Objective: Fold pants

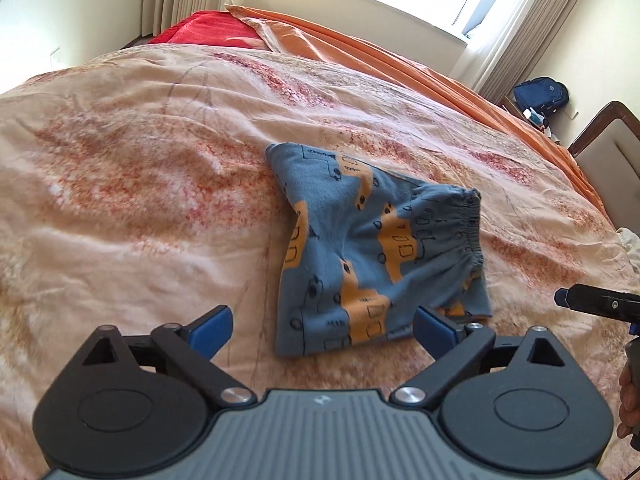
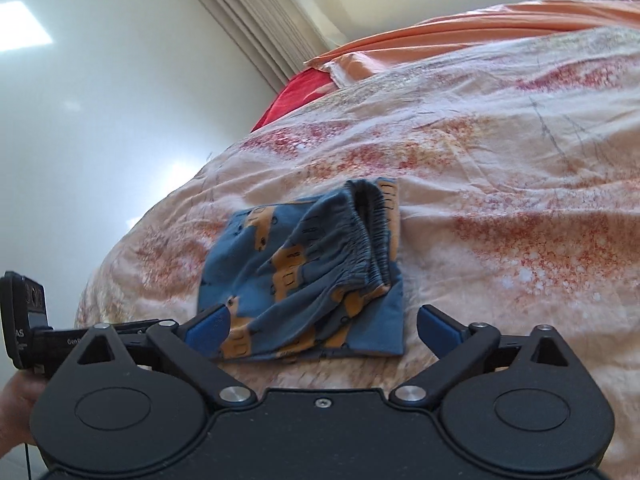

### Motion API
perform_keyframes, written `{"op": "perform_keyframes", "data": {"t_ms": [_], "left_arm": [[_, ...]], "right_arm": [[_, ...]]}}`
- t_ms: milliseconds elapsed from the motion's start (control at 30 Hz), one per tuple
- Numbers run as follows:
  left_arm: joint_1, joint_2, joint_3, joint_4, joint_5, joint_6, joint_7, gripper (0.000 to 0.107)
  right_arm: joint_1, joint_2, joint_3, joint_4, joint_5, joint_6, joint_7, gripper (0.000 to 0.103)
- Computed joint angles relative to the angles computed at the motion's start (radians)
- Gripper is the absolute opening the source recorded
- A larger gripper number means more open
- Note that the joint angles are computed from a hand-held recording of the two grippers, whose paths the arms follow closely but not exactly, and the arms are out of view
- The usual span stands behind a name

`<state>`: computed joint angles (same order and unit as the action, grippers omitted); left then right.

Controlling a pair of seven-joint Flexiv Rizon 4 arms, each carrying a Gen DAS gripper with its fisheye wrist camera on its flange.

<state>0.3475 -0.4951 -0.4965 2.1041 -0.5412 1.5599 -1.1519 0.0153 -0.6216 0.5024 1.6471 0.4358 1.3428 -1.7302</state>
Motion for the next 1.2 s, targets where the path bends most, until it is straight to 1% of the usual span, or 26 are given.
{"op": "perform_keyframes", "data": {"t_ms": [33, 100, 133, 167, 200, 233, 267, 300, 333, 367, 433, 500, 567, 600, 667, 733, 800, 867, 1200], "left_arm": [[0.020, 0.044, -0.021, 0.037, -0.009, -0.008, 0.000, 0.102], [0.024, 0.137, -0.022, 0.102, -0.034, -0.041, 0.003, 0.102], [0.048, 0.191, -0.053, 0.144, -0.069, -0.051, 0.030, 0.102], [0.072, 0.246, -0.090, 0.187, -0.121, -0.057, 0.064, 0.103], [0.079, 0.304, -0.108, 0.223, -0.171, -0.073, 0.087, 0.103], [0.074, 0.356, -0.108, 0.250, -0.210, -0.093, 0.101, 0.103], [0.062, 0.416, -0.096, 0.276, -0.232, -0.126, 0.099, 0.103], [0.050, 0.468, -0.077, 0.296, -0.229, -0.158, 0.080, 0.103], [0.042, 0.519, -0.057, 0.312, -0.210, -0.197, 0.047, 0.103], [0.033, 0.566, -0.038, 0.326, -0.192, -0.235, 0.024, 0.103], [-0.009, 0.656, 0.003, 0.362, -0.208, -0.277, 0.019, 0.103], [-0.044, 0.722, 0.040, 0.386, -0.202, -0.308, 0.003, 0.103], [-0.063, 0.781, 0.070, 0.405, -0.168, -0.350, -0.042, 0.103], [-0.070, 0.806, 0.081, 0.413, -0.146, -0.369, -0.067, 0.103], [-0.084, 0.837, 0.101, 0.423, -0.110, -0.390, -0.115, 0.103], [-0.111, 0.858, 0.124, 0.435, -0.092, -0.392, -0.148, 0.103], [-0.119, 0.872, 0.135, 0.434, -0.045, -0.399, -0.186, 0.103], [-0.124, 0.880, 0.140, 0.429, 0.007, -0.399, -0.222, 0.103], [-0.229, 0.806, 0.245, 0.374, 0.098, -0.346, -0.278, 0.103]], "right_arm": [[0.022, 0.043, -0.016, 0.038, -0.007, 0.010, 0.022, 0.102], [0.088, 0.143, -0.075, 0.111, -0.057, -0.028, 0.105, 0.102], [0.129, 0.189, -0.111, 0.146, -0.096, -0.044, 0.145, 0.102], [0.169, 0.232, -0.146, 0.186, -0.136, -0.039, 0.184, 0.102], [0.209, 0.283, -0.177, 0.236, -0.184, -0.023, 0.217, 0.102], [0.232, 0.321, -0.191, 0.272, -0.217, -0.013, 0.236, 0.102], [0.258, 0.363, -0.211, 0.310, -0.253, -0.004, 0.277, 0.102], [0.279, 0.403, -0.228, 0.343, -0.285, -0.004, 0.325, 0.102], [0.285, 0.439, -0.228, 0.365, -0.296, -0.010, 0.351, 0.102], [0.288, 0.472, -0.224, 0.385, -0.298, -0.013, 0.363, 0.102], [0.302, 0.542, -0.225, 0.429, -0.333, -0.029, 0.380, 0.102], [0.320, 0.607, -0.233, 0.474, -0.403, -0.051, 0.417, 0.102], [0.333, 0.666, -0.232, 0.506, -0.406, -0.083, 0.441, 0.102], [0.341, 0.691, -0.233, 0.518, -0.387, -0.093, 0.440, 0.102], [0.356, 0.730, -0.235, 0.546, -0.362, -0.099, 0.442, 0.102], [0.363, 0.758, -0.236, 0.573, -0.369, -0.101, 0.474, 0.102], [0.370, 0.777, -0.240, 0.593, -0.366, -0.102, 0.507, 0.102], [0.379, 0.788, -0.248, 0.604, -0.355, -0.092, 0.512, 0.102], [0.383, 0.784, -0.263, 0.595, -0.413, -0.059, 0.519, 0.102]]}}
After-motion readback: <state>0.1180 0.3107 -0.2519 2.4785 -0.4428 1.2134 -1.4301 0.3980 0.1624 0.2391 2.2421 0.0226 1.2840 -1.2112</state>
